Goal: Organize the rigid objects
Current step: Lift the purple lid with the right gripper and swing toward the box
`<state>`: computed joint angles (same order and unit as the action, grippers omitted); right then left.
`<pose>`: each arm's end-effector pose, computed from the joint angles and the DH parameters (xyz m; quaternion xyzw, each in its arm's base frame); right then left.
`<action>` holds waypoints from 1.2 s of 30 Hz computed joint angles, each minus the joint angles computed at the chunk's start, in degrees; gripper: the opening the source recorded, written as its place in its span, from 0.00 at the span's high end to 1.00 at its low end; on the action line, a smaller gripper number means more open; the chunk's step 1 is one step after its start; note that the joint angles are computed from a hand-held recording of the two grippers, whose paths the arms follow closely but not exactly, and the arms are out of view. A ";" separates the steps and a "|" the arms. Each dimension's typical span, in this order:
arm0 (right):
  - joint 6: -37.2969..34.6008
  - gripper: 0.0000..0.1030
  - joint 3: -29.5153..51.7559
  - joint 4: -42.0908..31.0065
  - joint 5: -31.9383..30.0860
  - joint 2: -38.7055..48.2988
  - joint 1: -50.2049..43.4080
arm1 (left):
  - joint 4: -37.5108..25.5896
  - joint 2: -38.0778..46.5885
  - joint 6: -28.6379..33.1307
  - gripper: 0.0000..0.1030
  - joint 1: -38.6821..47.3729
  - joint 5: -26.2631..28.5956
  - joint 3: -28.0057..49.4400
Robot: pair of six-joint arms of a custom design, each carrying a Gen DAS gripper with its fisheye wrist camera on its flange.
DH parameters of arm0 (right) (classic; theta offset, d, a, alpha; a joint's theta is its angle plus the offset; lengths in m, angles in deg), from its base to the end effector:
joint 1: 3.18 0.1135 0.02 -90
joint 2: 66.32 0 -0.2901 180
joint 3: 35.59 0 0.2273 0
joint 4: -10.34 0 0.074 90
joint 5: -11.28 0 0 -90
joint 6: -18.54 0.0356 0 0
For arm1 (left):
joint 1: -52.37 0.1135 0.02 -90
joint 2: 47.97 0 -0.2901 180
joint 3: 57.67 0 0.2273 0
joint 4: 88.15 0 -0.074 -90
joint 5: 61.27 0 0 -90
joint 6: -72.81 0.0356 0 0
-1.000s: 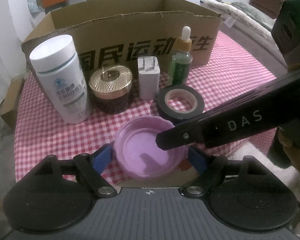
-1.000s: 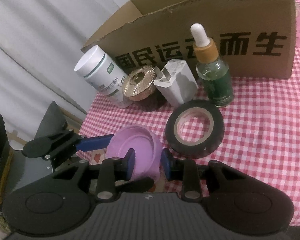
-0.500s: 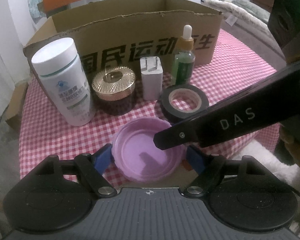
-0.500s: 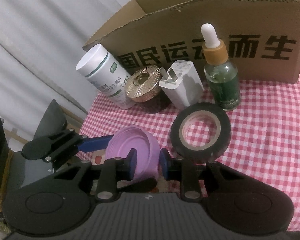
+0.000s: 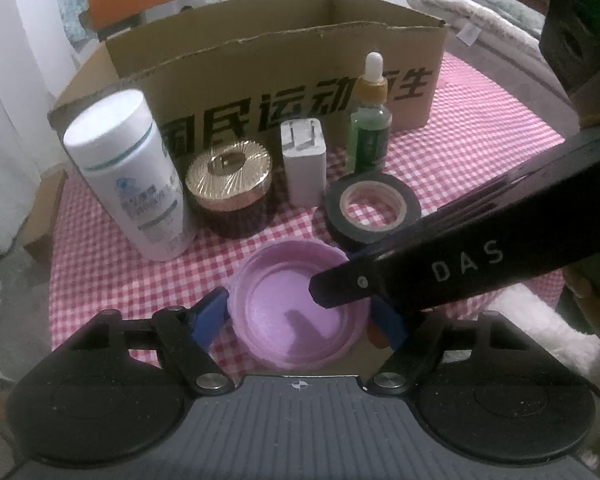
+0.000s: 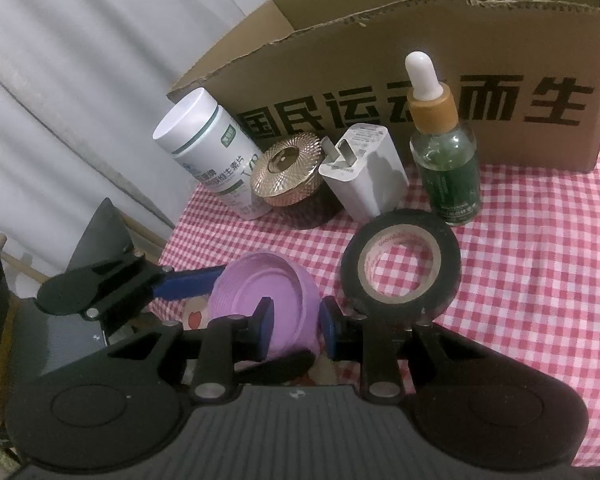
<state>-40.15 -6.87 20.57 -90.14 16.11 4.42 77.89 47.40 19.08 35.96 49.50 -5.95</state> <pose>0.1927 0.0328 0.1429 0.1493 0.9027 0.2171 0.3401 0.2546 -0.0881 0.1548 0.4642 0.8242 -0.1232 0.3001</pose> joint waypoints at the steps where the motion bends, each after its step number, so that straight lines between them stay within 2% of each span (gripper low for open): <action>1: -0.37 0.73 -0.03 -0.07 -0.34 0.00 -0.29 | -0.19 0.19 -0.16 0.25 -0.17 -0.30 0.33; 13: -1.09 0.73 -0.05 2.31 -0.68 1.52 -0.62 | -2.65 1.92 -4.63 0.26 -1.91 -2.83 3.17; 36: -0.38 0.72 -0.53 0.87 0.09 -3.49 1.24 | -2.06 -3.63 -5.95 0.26 -1.75 -4.48 0.71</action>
<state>-40.52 -7.40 21.44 -90.05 12.62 5.66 75.84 43.76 13.14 34.21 45.02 -5.25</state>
